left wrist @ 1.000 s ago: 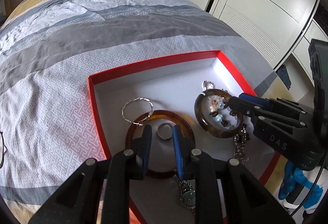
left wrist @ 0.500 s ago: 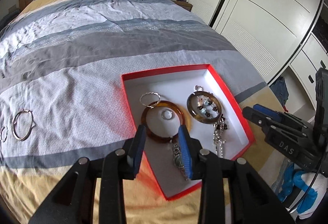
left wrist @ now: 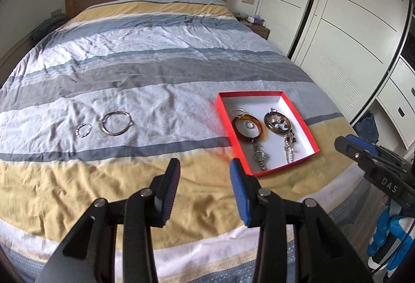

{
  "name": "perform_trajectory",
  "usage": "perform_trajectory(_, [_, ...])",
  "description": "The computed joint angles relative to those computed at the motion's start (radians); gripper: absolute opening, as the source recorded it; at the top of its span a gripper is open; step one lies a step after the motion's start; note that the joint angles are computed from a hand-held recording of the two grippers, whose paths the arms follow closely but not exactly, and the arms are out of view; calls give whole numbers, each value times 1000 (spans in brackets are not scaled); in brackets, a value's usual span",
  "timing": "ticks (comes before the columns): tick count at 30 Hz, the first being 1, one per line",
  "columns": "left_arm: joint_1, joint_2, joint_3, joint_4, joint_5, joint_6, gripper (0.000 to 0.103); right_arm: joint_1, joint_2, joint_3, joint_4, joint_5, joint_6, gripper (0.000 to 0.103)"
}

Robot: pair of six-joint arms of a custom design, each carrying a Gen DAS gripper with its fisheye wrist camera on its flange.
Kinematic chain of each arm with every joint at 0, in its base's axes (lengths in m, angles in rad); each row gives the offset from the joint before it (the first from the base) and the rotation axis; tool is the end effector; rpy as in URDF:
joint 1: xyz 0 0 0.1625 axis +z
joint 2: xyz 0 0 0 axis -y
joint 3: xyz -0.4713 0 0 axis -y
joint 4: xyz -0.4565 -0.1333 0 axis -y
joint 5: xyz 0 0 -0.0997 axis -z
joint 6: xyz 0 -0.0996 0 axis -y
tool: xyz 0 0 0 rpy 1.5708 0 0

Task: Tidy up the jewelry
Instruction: 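Withdraw both open tools from the box toward the last two hoops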

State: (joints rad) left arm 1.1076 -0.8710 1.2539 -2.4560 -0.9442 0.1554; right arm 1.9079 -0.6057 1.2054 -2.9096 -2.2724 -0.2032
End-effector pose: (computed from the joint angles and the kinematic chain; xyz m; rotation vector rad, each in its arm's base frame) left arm -0.2097 -0.8490 0.3298 0.5625 2.4423 -0.7573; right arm 0.3592 -0.8164 0.1841 0.3033 -2.3316 0.9567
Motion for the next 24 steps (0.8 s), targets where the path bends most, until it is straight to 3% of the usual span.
perform_trajectory(13, [-49, -247, 280, -164, 112, -1, 38, 101, -66, 180, -101, 11, 57, 42])
perform_trajectory(17, [-60, -303, 337, -228, 146, 5, 38, 138, -75, 207, -148, 5, 26, 48])
perform_trajectory(24, [-67, -371, 382, -300, 165, 3, 38, 189, -91, 238, -230, 15, -29, 49])
